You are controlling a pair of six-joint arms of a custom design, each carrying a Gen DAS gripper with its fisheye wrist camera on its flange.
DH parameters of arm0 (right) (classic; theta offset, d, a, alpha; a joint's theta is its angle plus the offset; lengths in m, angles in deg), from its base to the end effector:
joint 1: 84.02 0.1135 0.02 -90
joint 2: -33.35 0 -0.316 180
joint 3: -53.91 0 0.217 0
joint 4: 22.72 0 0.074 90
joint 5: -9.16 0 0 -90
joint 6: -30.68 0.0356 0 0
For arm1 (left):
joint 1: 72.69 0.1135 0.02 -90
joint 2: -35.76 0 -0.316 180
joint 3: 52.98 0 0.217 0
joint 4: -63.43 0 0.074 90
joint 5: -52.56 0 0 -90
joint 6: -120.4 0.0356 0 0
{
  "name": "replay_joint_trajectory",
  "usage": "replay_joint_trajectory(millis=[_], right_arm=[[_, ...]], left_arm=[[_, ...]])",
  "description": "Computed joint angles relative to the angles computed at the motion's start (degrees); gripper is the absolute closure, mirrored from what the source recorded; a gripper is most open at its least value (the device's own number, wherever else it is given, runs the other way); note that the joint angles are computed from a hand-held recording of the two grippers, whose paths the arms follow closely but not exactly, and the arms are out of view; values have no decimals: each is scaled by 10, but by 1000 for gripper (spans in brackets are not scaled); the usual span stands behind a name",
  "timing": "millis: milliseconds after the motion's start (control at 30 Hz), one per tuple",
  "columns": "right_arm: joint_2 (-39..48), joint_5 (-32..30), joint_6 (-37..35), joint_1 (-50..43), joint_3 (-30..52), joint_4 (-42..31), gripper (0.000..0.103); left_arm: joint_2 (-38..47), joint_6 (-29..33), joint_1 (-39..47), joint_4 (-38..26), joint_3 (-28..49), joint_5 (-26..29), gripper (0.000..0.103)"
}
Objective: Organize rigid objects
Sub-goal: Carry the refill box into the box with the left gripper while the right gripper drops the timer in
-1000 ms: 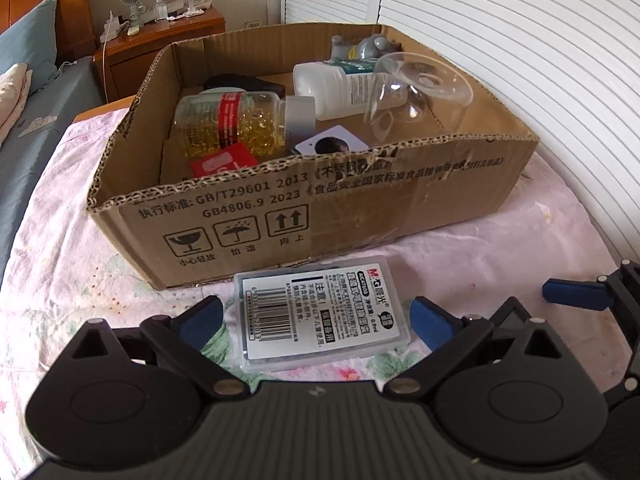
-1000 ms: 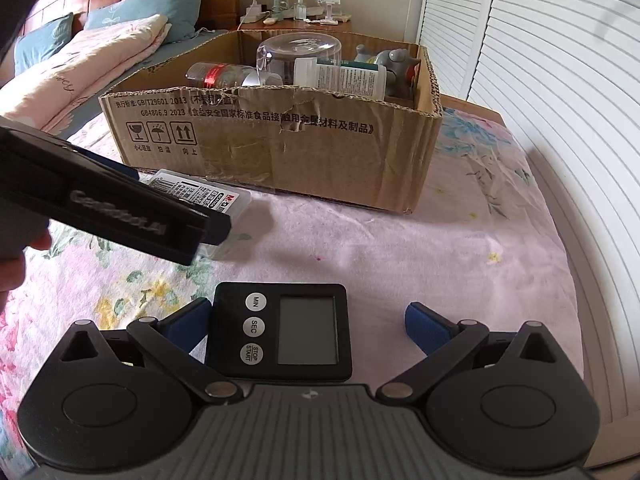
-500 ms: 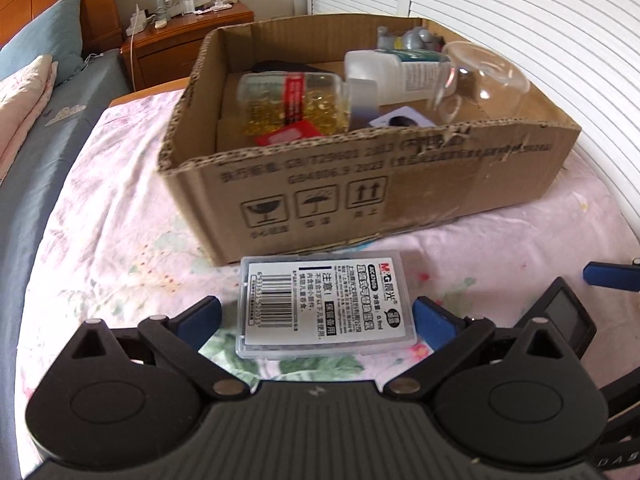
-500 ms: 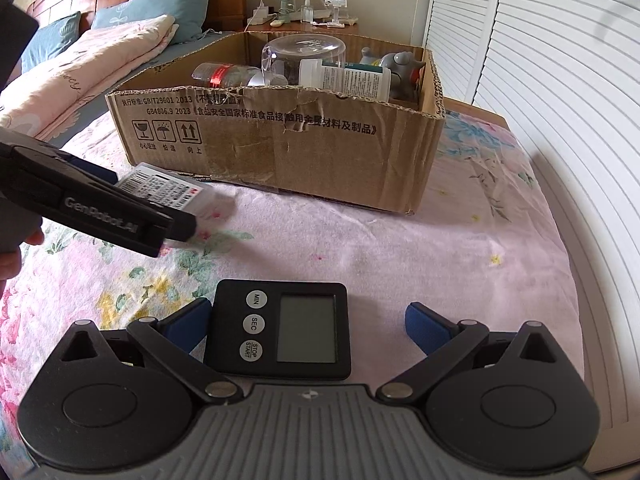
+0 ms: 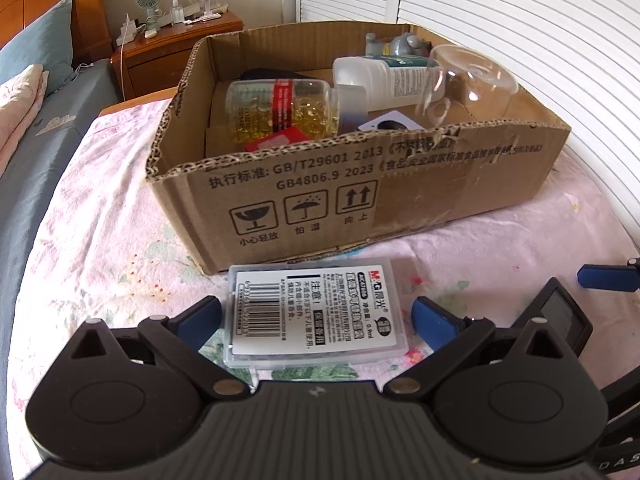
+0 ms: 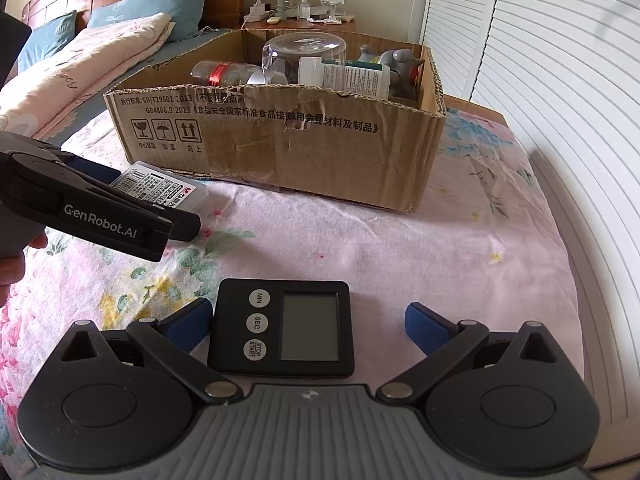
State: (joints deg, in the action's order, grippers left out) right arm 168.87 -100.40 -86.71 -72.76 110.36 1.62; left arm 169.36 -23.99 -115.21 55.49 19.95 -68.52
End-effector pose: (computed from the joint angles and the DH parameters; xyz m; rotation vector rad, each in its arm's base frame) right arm 0.3397 0.0798 0.0340 -0.9453 2.2865 0.3114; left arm 0.2942 -0.2448 0.0559 -0.3881 2.4667 0.1074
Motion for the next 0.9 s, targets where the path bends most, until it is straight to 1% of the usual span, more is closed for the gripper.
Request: replay_joint_trajectory(millis=[133, 233, 333, 400, 433, 500, 767, 900], right_arm=[[-4, 0, -1, 9, -10, 5, 2], [-12, -2, -2, 12, -15, 2, 13], [-20, -2, -5, 14, -26, 4, 21], [-24, -1, -5, 15, -31, 7, 27], [-25, -1, -5, 16, -34, 9, 29], [-25, 4, -3, 19, -37, 14, 29], [-27, 6, -1, 21, -35, 9, 29], [-31, 8, -12, 21, -36, 3, 29]], left_arm=[[0, -2, -1, -6, 4, -1, 2], [-1, 2, 0, 2, -1, -1, 2], [-2, 8, -2, 8, -6, -4, 2], [-2, 13, -4, 24, -16, -7, 4], [-4, 14, -4, 33, -23, -7, 6], [-7, 18, -4, 45, -31, -7, 11], [-10, 22, -3, 43, -31, -2, 12], [-16, 33, -4, 51, -38, 7, 12]])
